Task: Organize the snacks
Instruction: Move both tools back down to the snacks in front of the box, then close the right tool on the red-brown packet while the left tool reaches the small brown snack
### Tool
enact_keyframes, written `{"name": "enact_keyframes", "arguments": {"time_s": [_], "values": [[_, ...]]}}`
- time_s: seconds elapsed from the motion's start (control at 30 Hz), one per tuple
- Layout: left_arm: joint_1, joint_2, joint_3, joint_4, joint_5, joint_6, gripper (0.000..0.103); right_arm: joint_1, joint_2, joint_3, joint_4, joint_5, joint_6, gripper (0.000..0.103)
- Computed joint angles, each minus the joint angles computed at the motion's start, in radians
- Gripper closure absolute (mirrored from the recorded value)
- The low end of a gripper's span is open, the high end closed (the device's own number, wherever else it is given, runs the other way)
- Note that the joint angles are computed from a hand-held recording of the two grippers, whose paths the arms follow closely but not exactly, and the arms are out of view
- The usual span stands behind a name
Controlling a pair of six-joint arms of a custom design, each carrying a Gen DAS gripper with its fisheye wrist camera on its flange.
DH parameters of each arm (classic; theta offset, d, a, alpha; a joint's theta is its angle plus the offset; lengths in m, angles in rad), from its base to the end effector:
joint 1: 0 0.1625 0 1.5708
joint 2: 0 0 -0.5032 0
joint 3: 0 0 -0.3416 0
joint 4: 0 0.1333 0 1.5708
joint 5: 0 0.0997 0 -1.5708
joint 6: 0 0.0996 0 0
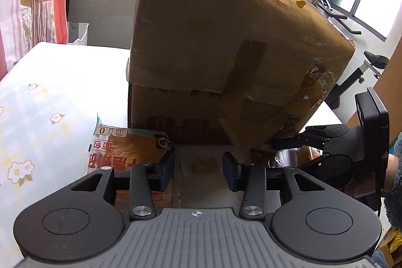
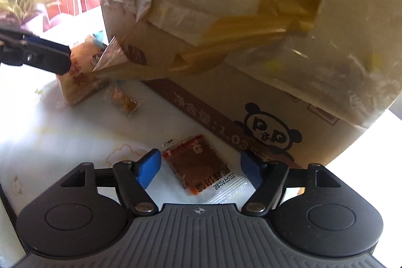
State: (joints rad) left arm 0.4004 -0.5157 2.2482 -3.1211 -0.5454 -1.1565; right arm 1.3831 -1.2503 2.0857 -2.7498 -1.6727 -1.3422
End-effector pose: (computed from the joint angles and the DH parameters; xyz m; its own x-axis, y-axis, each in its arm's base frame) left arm -0.3490 -0.3849 0.0046 -0.8530 -0.1343 -0.5043 0.3101 0.6469 -0.6967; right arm 0.0249 -0.5289 0.3271 -0.3911 -0.8513 0.3498 -0.9059 0.4232 0.0170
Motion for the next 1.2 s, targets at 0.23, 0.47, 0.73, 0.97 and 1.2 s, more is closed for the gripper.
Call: {"name": "enact_keyframes", "arguments": {"time_s": [0.23, 0.47, 0.73, 0.97, 1.2], "values": [[0.005, -0.001, 0.000, 0.006, -0.004, -0.006, 0.059, 0.005, -0.032, -0.019, 0.103, -0.020, 0.107, 0.025], [0.008, 0.008, -0.008, -0.003, -0.015, 0.015, 0.059, 0.011, -0.068, 0.067, 0.004, -0.022, 0.147, 0.034], [0.004, 0.008, -0.007, 0.004, -0.023, 0.013, 0.059, -0.023, -0.041, 0.213, -0.317, 0.048, 0.090, 0.046], [0.013, 0.015, -0.015, 0.006, -0.046, 0.032, 0.059, -0.099, -0.050, 0.300, -0.441, 0.162, 0.079, 0.062], [0.044, 0.032, -0.046, -0.021, -0.068, 0.118, 0.059, -0.161, -0.085, 0.340, -0.479, 0.242, 0.048, 0.063]]}}
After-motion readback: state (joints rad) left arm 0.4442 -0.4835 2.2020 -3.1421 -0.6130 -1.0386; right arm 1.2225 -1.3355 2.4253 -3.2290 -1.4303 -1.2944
